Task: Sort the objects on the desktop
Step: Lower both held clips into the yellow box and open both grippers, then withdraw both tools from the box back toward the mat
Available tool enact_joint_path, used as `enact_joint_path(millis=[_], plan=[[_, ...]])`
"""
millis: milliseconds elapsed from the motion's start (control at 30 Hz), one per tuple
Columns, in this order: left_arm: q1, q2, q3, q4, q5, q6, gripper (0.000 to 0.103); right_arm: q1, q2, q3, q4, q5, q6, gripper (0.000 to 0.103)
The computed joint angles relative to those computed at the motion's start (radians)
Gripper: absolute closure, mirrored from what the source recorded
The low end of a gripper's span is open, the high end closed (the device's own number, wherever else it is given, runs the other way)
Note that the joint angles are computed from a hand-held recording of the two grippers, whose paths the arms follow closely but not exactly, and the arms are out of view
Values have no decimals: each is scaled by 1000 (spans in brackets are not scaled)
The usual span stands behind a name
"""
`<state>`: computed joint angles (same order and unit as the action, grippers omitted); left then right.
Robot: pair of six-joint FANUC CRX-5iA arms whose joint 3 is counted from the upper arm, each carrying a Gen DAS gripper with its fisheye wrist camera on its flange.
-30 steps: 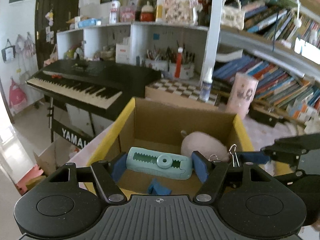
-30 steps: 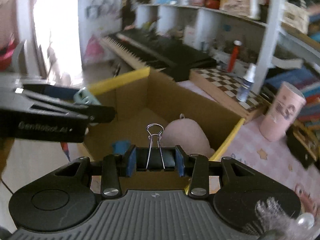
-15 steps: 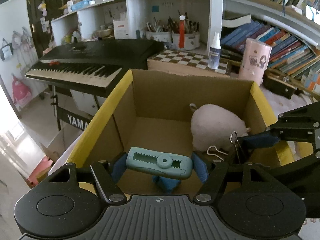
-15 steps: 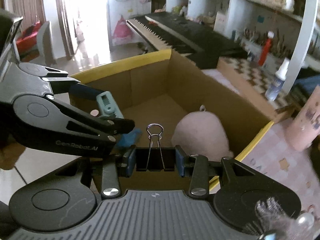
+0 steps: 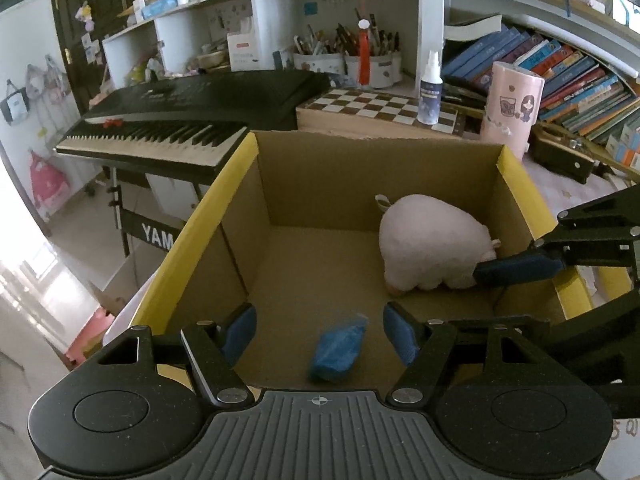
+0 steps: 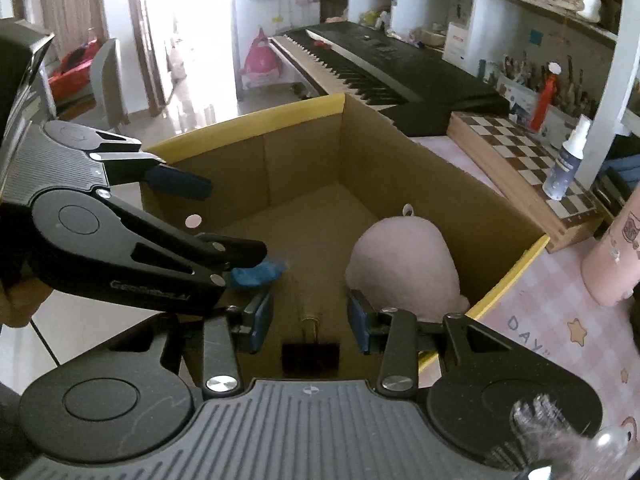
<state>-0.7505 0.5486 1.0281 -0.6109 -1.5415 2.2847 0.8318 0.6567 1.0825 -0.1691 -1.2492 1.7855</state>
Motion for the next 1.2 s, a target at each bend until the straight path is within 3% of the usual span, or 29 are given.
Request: enact_joint_path(millis=[133,267,467,667,967,1200], plan=[[-6,-5,-8,-8,3,-5,31,3,-7,-13,5,8,0,63],[-24,-7,-7,-49,0,2,23,9,-31,-58,24,46,-11,62],[-46,-73,-104,-87,75,103,18,24,-124,-222,79,181,-92,54],[-95,-126,-170,-178,119,166,9,55,-224,-404,194,338,-227,53],[-160,-196,-249,-283,149,239,7,117,-377,-710,519,535,-667,53],[-206,-255,-324,-316,151,280,7,172,-476,-922,831,552,-1073,53]])
